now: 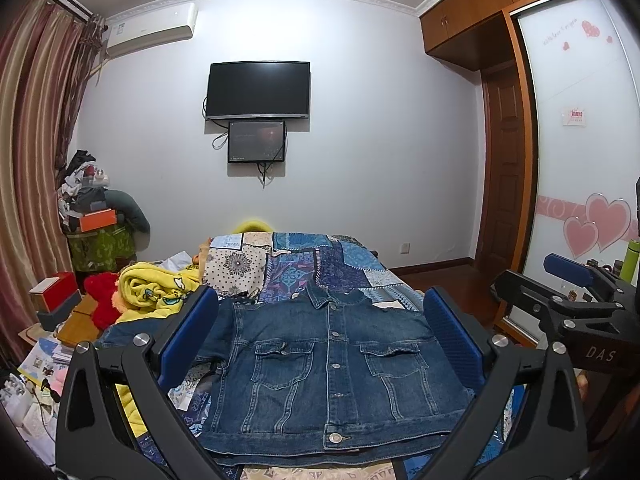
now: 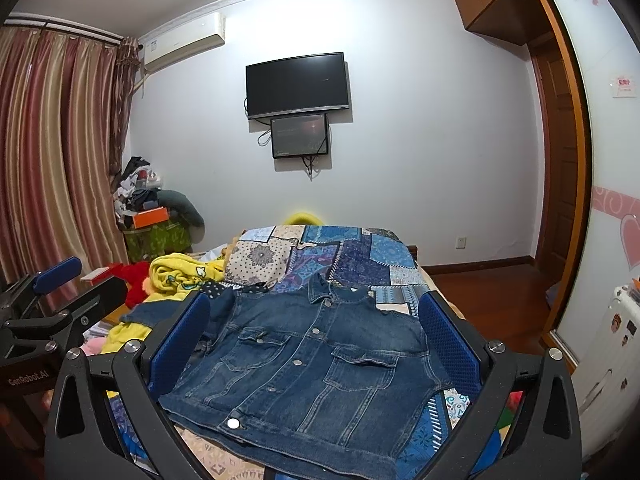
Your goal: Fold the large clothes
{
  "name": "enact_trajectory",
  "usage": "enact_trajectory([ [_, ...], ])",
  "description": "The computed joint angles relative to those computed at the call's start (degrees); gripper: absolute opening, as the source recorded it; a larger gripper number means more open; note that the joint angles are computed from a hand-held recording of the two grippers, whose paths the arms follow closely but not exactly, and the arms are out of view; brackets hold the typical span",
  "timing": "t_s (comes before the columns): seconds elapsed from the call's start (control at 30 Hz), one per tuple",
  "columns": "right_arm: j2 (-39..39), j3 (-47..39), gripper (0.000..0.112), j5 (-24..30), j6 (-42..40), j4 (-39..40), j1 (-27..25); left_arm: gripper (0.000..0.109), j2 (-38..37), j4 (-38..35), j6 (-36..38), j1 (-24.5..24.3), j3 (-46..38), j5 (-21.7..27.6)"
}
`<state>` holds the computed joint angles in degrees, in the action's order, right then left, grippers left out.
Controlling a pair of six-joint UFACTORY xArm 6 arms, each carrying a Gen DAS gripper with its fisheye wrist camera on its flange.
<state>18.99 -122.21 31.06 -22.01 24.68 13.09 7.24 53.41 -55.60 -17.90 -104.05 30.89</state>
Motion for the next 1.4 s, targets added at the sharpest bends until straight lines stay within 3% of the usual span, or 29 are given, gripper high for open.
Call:
enact_trajectory([
  [1.4, 0.3, -0.3, 0.103, 0.3, 0.2, -0.4, 0.1, 0.103, 0.9, -1.3, 0.9, -0.2, -1.6, 0.8],
])
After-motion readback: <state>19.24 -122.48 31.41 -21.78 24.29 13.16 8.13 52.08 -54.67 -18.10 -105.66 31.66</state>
